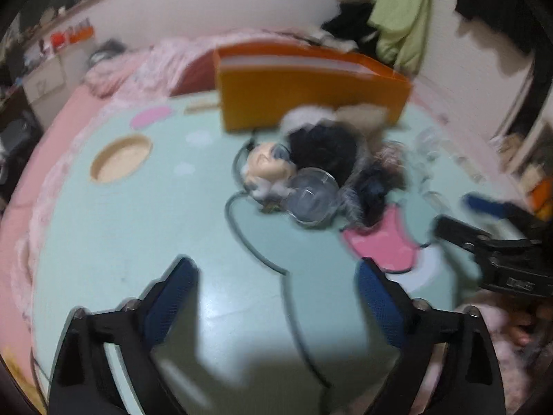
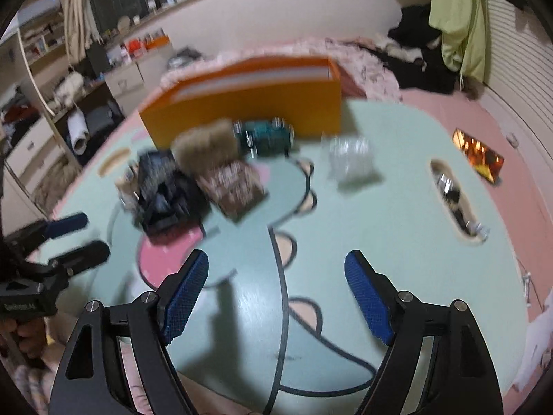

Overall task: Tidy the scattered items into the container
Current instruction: 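Withdraw both open grippers from the orange box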

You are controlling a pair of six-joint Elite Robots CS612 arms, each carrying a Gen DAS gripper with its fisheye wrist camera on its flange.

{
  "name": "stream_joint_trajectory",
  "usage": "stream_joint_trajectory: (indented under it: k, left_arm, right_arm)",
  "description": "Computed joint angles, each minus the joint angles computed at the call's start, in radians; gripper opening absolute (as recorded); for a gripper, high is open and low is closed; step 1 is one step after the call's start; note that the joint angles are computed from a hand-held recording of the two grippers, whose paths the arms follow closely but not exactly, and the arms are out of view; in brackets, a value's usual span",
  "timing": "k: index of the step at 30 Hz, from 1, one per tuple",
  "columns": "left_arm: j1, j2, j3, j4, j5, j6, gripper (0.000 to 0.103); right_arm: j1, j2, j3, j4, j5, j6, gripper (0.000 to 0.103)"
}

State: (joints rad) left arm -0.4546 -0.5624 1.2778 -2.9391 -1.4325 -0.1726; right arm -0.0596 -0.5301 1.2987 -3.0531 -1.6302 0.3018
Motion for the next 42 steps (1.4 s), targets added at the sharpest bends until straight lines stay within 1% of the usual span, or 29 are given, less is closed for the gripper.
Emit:
stream_joint_trajectory:
  k: [1, 2, 10, 25, 27, 29, 30, 31, 33, 35, 36, 37, 38, 39, 40, 41, 42]
  left_arm:
    - [-0.002, 0.001, 0.005, -0.022, 0.006, 0.005, 0.103]
    - [-0.001, 0.000, 0.008, -0.027, -0.002, 0.009, 0.103]
    - [-0.003, -0.016, 0.033, -0.041, -0.003, 0.006, 0.103]
    - [-0.002, -0.006, 0.024, -0.041, -0.005, 0.007, 0.103]
    - [-0.002, -0.005, 0.023, -0.041, -0.006, 0.006, 0.103]
    - [-0.001, -0.005, 0.022, -0.041, -0.008, 0.005, 0.103]
    - [-0.001, -0.004, 0.021, -0.040, -0.008, 0.005, 0.103]
    - [0.000, -0.004, 0.019, -0.039, -0.008, 0.006, 0.103]
    - [0.000, -0.004, 0.019, -0.039, -0.008, 0.005, 0.103]
    - [0.000, -0.003, 0.018, -0.039, -0.009, 0.006, 0.103]
    - [0.000, -0.004, 0.019, -0.039, -0.009, 0.006, 0.103]
    - [0.000, -0.004, 0.019, -0.039, -0.009, 0.005, 0.103]
    - [0.000, -0.004, 0.019, -0.039, -0.009, 0.006, 0.103]
    - [0.000, -0.003, 0.018, -0.039, -0.008, 0.006, 0.103]
    - [0.001, -0.002, 0.016, -0.038, -0.009, 0.006, 0.103]
    - [0.001, -0.001, 0.013, -0.036, -0.009, 0.007, 0.103]
    - [0.002, -0.001, 0.014, -0.037, -0.010, 0.007, 0.103]
  right_arm:
    - [0.010, 0.006, -0.019, 0.041, -0.050, -0.022, 0.094]
    - [0.018, 0.011, -0.030, 0.061, -0.081, -0.035, 0.103]
    - [0.017, 0.013, -0.024, 0.029, -0.078, -0.044, 0.103]
    - [0.020, 0.019, -0.028, 0.029, -0.080, -0.041, 0.103]
    - [0.018, 0.019, -0.024, 0.024, -0.072, -0.047, 0.103]
    - [0.011, 0.012, -0.008, 0.002, -0.040, -0.048, 0.103]
    - [0.005, 0.006, 0.006, -0.028, -0.018, -0.045, 0.103]
    - [-0.002, -0.001, 0.025, -0.077, -0.019, -0.042, 0.103]
    - [-0.009, -0.012, 0.047, -0.146, -0.088, -0.047, 0.103]
    - [-0.022, -0.023, 0.057, -0.166, -0.153, -0.044, 0.103]
    - [-0.035, -0.029, 0.064, -0.168, -0.169, -0.021, 0.102]
    - [-0.051, -0.037, 0.076, -0.166, -0.170, 0.021, 0.102]
    - [-0.066, -0.045, 0.087, -0.161, -0.155, 0.066, 0.098]
    - [-0.079, -0.050, 0.096, -0.156, -0.128, 0.103, 0.095]
    - [-0.091, -0.053, 0.101, -0.152, -0.086, 0.131, 0.095]
    - [-0.098, -0.053, 0.099, -0.150, -0.044, 0.141, 0.095]
    - [-0.099, -0.048, 0.090, -0.146, -0.017, 0.129, 0.095]
